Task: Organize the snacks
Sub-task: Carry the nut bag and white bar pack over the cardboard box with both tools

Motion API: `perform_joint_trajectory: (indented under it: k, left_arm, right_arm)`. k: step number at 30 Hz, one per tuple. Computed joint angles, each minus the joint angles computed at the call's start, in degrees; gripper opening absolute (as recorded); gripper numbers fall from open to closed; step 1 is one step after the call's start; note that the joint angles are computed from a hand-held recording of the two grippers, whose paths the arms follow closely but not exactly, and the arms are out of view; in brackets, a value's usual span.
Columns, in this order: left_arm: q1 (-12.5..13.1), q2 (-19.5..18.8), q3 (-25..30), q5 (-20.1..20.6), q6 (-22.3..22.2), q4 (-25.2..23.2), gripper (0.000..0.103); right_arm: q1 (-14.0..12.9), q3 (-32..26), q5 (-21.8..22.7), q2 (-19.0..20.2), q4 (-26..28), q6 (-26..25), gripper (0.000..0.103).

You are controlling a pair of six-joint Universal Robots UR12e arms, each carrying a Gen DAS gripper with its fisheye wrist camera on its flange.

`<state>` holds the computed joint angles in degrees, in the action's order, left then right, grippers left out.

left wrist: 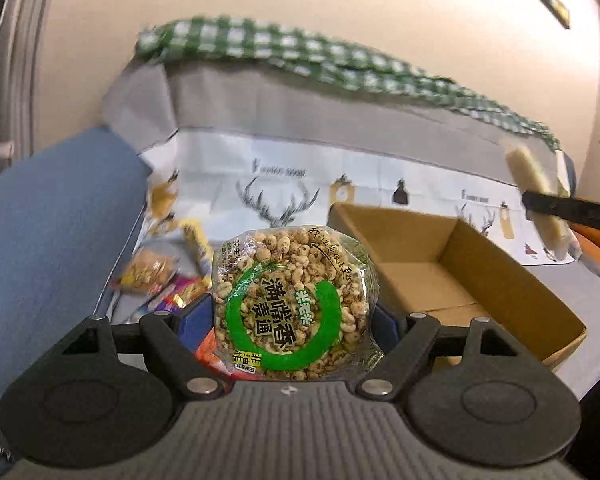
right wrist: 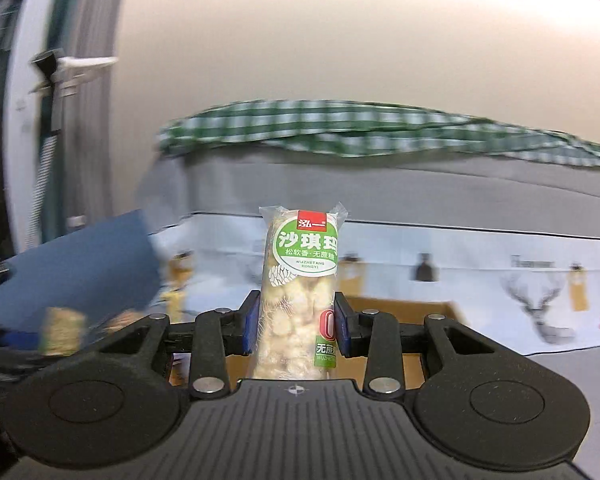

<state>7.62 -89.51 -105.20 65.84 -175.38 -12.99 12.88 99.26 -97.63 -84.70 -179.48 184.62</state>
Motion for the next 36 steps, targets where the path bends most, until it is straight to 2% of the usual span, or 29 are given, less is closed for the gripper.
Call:
perform_joint_trajectory:
  k: [4, 7, 10, 14, 18, 21, 24, 25, 27, 28, 31, 36]
  left_arm:
    - [-0.94, 0.21, -0.21, -1.04, 2.41, 2.50, 0.084]
    - [-2.01, 0.07, -0.27, -1.53, 3.73, 5.27, 0.084]
    - [-2.85, -1.07, 1.09, -5.25, 3.14, 5.06, 0.084]
    - [-6.11, -3.52, 5.07, -4.39, 7.58, 3.25, 0.084]
    - [-9.02, -7.35, 11.32, -5.49, 8.02, 2.07, 0.084]
    - [-10.73, -9.89, 14.63, -6.11, 6.66, 2.19, 0.084]
    - [-11.37, -11.42, 14.44, -5.85, 3.13, 4.34, 0.084]
    - [-11.44, -11.53, 13.90, -5.90, 2.84, 3.90, 0.084]
    - [-12.42, -11.41, 13.69, -2.48, 4.71, 0.50, 0.084]
    - [-12.86, -11.71, 13.93, -1.11, 4.83, 0.30, 0.084]
    - [-13.09, -12.92, 15.31, -1.51, 3.04, -0.08, 0.084]
    - [-13.25, -13.83, 16.37, 0.50, 0.96, -1.35, 0.084]
  right_arm:
    - [-1.59, 1.97, -4.22, -0.09, -0.24, 4.41, 0.038]
    - [-2.61, 2.76, -5.10, -1.07, 3.13, 8.64, 0.038]
    - [-3.32, 2.91, -5.22, -1.03, 2.52, 10.42, 0.038]
    - [-3.97, 3.21, -5.43, -1.16, 3.07, 9.69, 0.038]
    - [-4.23, 3.18, -6.03, -1.36, 3.39, 8.87, 0.038]
    - [-4.20, 3.30, -6.76, -1.74, 3.94, 8.51, 0.038]
    - [-3.77, 3.29, -7.94, -1.92, 4.27, 7.57, 0.038]
    - [-3.63, 3.27, -8.35, -1.94, 4.38, 7.04, 0.038]
    - [-3.41, 3.26, -9.00, -1.95, 4.52, 5.74, 0.038]
    - [-3.31, 3.24, -9.33, -1.92, 4.59, 4.99, 0.038]
    - [-3.13, 3.06, -10.28, -1.67, 5.03, 3.19, 0.038]
    - [-3.17, 2.16, -11.14, -1.09, 7.11, 4.27, 0.038]
